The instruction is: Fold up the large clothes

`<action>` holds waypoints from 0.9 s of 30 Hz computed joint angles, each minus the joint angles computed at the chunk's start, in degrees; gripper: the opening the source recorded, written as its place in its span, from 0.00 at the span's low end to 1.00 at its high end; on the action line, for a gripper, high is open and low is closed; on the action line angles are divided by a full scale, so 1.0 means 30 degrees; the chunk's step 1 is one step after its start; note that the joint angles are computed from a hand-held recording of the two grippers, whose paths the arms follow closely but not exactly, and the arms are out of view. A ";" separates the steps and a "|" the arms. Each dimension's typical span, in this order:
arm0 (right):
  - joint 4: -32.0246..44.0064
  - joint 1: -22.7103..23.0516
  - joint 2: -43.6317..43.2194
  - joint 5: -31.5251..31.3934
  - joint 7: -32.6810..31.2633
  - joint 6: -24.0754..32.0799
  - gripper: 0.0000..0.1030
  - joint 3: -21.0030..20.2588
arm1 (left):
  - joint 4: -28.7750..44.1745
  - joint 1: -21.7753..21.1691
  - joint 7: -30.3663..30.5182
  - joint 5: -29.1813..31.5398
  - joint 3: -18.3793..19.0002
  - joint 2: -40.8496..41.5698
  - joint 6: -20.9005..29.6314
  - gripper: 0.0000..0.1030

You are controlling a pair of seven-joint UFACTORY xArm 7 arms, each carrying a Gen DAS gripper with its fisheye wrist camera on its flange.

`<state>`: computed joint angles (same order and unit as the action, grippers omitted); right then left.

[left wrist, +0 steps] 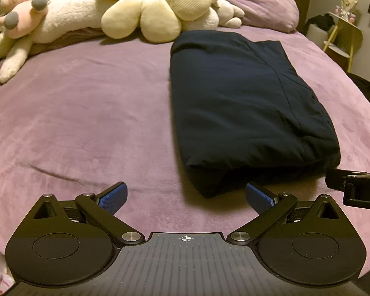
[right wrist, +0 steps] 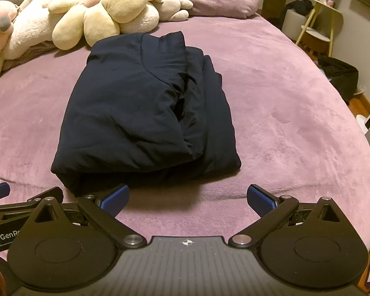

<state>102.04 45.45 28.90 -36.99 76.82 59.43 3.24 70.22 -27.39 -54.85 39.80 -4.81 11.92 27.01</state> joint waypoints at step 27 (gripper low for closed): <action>-0.0156 0.0026 -0.0144 -0.0245 0.0512 -0.0006 0.99 0.0001 | 0.0201 0.0080 0.1119 -0.0872 -0.0067 0.0067 -0.0065 1.00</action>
